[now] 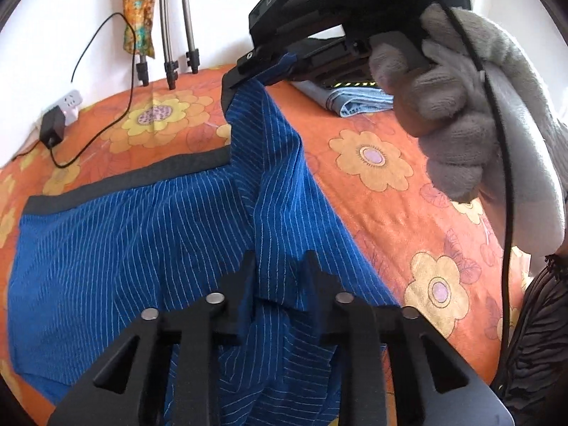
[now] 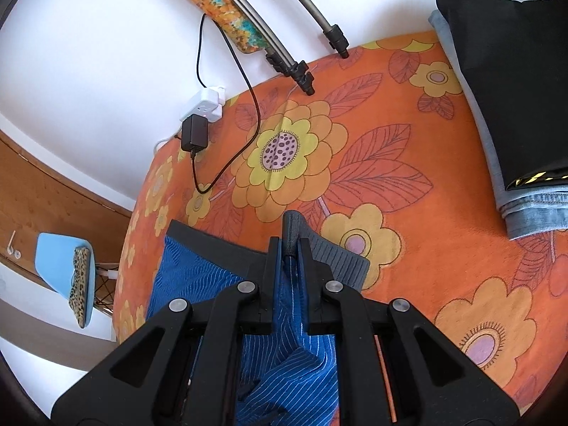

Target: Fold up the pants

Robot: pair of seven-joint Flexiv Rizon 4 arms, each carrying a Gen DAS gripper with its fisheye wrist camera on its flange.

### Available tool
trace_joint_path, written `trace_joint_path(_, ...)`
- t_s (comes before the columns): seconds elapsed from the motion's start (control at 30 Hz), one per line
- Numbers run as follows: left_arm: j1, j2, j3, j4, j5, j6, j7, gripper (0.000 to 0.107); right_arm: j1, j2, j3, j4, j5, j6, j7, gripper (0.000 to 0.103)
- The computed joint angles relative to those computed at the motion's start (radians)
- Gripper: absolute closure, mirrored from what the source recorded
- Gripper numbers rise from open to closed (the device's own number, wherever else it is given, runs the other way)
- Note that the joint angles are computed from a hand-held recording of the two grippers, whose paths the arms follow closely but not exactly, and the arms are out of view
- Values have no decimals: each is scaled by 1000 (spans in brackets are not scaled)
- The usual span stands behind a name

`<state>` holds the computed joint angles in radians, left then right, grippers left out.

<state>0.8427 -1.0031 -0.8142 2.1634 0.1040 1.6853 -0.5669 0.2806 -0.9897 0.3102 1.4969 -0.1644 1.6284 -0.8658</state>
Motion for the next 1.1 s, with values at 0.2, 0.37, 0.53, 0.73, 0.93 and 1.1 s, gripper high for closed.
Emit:
trace_joint_path(0.2,31,-19,-29,16,38,29,19,102,-3,-2,6,-2,-1,-2,-7,94)
trace_joint_path(0.37,87,-43,-77,35,71,45,21,102,7,0,-3,-2,2,0,-5,94)
trace_joint_path(0.53,187,-57,-151,70,90,20,30,103,12,3,-13,-1,11,10,9,94)
trace_joint_path(0.73,307,-57,-222,107,95,-3,38,103,5,-4,12,-21,12,33,32,94)
trace_joint_path(0.93,401,-57,-262,98,54,-59,29,103,71,-14,-17,-87,-14,3,50,94)
trace_joint_path(1.1,428,-52,-241,75,11,-90,23,103,127,-47,-31,-189,-35,-95,47,94)
